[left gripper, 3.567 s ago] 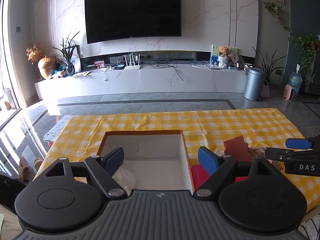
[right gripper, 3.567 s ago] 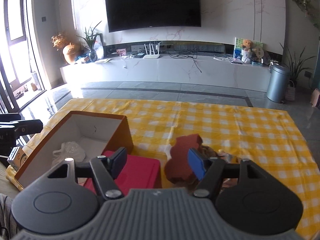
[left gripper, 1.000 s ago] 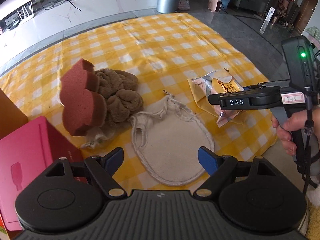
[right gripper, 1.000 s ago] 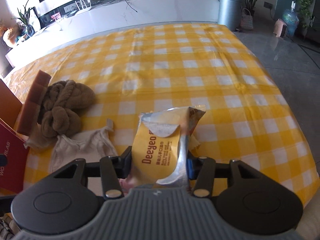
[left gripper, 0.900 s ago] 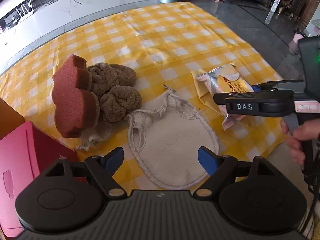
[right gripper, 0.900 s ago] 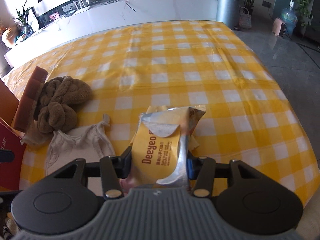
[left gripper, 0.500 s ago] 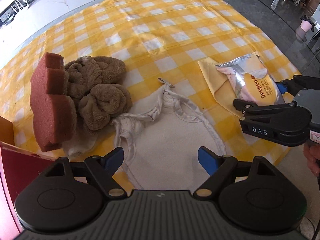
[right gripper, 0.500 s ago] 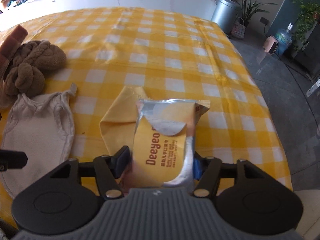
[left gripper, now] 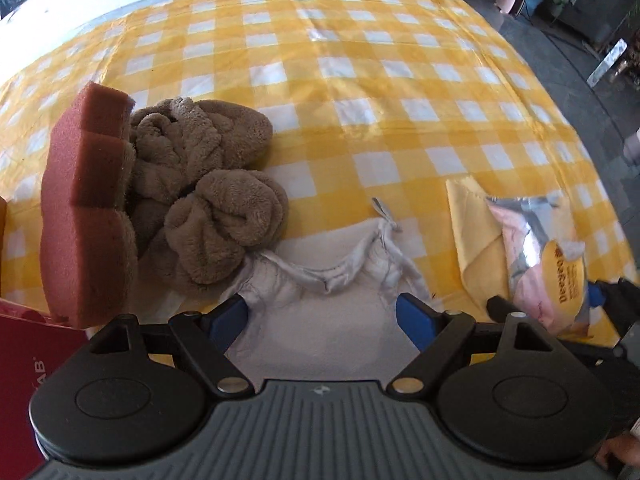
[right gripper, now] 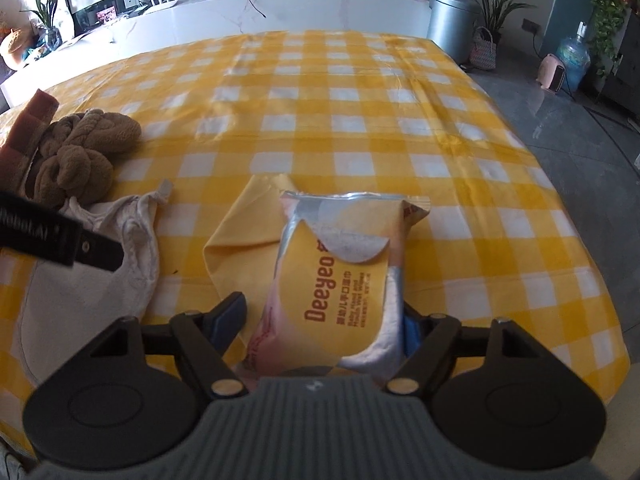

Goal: Organize soft objects
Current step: 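Close the left gripper on the beige cloth bib's strap edge, then lift the beige cloth and wipes pack and carry both over the white box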

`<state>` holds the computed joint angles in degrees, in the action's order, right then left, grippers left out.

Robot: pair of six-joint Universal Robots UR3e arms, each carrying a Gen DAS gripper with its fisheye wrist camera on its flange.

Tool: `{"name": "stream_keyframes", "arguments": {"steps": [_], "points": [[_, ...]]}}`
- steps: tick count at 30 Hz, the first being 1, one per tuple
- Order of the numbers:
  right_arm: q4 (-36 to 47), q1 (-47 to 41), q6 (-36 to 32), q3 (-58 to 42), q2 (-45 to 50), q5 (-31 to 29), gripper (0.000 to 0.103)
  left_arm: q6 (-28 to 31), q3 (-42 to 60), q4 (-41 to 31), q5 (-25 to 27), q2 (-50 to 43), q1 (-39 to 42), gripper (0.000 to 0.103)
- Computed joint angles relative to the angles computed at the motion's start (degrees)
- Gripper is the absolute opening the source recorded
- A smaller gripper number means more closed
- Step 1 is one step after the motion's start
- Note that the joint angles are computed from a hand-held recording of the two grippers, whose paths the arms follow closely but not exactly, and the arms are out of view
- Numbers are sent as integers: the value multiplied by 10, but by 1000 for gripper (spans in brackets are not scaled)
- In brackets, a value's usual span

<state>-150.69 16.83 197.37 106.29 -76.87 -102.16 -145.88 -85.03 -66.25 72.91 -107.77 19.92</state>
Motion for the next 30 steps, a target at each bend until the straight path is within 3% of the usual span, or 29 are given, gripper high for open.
{"name": "stream_keyframes", "arguments": {"steps": [6, 8, 13, 15, 17, 20, 21, 24, 30], "points": [[-24, -1, -1, 14, 0, 1, 76, 12, 32, -12, -13, -38, -8, 103], [-30, -2, -3, 18, 0, 1, 76, 25, 18, 9, -11, -39, -17, 103], [-53, -3, -6, 37, -6, 4, 76, 44, -93, 139, 39, 7, -51, 103], [-60, -1, -5, 41, -6, 2, 76, 54, -93, 126, 30, 15, -45, 102], [-65, 0, -5, 43, -6, 1, 76, 94, -75, 91, 17, 21, -32, 62], [-62, 0, -6, 42, -7, 2, 77, 131, -30, 31, 8, 11, -17, 24], [-57, -1, -9, 40, -8, 4, 77, 141, 10, -35, -11, -2, -2, 17], [-50, -9, -20, 38, -11, 12, 72, 168, 141, -232, -56, -49, 30, 12], [-52, -28, -8, 58, -37, 32, 57, 275, 132, -320, -109, 22, 79, 12]]}}
